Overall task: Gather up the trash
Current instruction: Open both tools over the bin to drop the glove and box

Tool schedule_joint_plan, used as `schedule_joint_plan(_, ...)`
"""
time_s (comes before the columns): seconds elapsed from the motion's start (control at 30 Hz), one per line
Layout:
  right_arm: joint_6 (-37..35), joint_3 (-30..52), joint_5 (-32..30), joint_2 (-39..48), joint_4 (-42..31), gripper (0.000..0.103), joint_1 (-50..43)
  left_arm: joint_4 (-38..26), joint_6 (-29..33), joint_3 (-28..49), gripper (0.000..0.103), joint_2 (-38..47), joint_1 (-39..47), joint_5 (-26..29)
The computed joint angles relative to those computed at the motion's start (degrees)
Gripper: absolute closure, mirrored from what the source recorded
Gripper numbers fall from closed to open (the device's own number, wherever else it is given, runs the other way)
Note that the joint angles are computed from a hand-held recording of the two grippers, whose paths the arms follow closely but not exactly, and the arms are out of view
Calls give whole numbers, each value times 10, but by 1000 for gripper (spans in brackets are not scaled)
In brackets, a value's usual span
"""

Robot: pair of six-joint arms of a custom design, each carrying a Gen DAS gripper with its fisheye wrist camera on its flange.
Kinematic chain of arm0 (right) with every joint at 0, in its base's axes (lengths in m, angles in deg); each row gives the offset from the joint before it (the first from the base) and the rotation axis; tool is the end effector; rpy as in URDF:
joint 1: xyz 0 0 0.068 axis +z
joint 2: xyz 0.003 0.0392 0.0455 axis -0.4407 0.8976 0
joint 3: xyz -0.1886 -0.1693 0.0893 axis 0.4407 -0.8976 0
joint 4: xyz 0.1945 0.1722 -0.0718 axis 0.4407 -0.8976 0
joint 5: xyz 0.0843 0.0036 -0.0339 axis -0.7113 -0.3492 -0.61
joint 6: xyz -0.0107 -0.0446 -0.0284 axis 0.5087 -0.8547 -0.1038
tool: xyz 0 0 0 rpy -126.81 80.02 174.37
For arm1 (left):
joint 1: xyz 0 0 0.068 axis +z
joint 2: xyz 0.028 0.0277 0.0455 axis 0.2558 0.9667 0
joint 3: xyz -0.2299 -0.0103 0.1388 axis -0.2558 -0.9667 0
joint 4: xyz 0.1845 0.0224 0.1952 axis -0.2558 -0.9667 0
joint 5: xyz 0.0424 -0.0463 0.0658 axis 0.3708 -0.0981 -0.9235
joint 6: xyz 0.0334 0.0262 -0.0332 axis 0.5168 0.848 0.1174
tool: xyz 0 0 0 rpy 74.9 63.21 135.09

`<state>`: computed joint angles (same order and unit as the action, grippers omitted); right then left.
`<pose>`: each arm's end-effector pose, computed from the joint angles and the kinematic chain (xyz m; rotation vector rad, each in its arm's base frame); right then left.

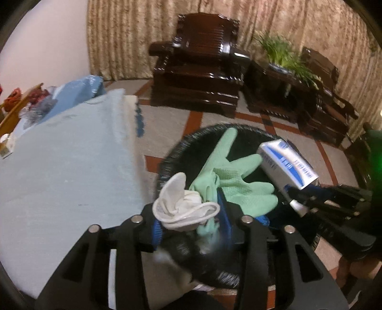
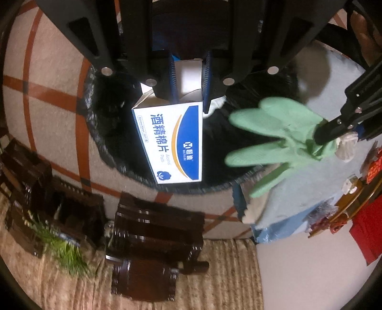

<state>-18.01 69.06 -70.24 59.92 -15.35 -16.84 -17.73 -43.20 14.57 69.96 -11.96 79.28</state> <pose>0.2878 0.0395 0.2453 0.4504 2.5183 -0.0422 0.3581 -0.1856 0.2517 0.7162 2.3652 -0.3227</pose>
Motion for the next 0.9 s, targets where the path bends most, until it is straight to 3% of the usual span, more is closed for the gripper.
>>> schedule_joint_plan(0.1,5,-39,-2,-3,21,77,-15,8,12,9,53,30,-19,-25)
schedule_joint_plan(0.23,11,-75,-14,-24,41,74,-30,24,13,-3,38,29,-12,-32)
schedule_joint_plan(0.43,28,-78,-6,-43,33,70,-24,16,26,-11,34,13,16,-17)
schedule_joint_plan(0.63,60,-47,27,-65,-9,69,22,2,27,-22,28,-25,32,-11)
schedule_joint_plan(0.9,143,27,108,-78,-106,60,125,-30,41,-36,22,-94,82,7)
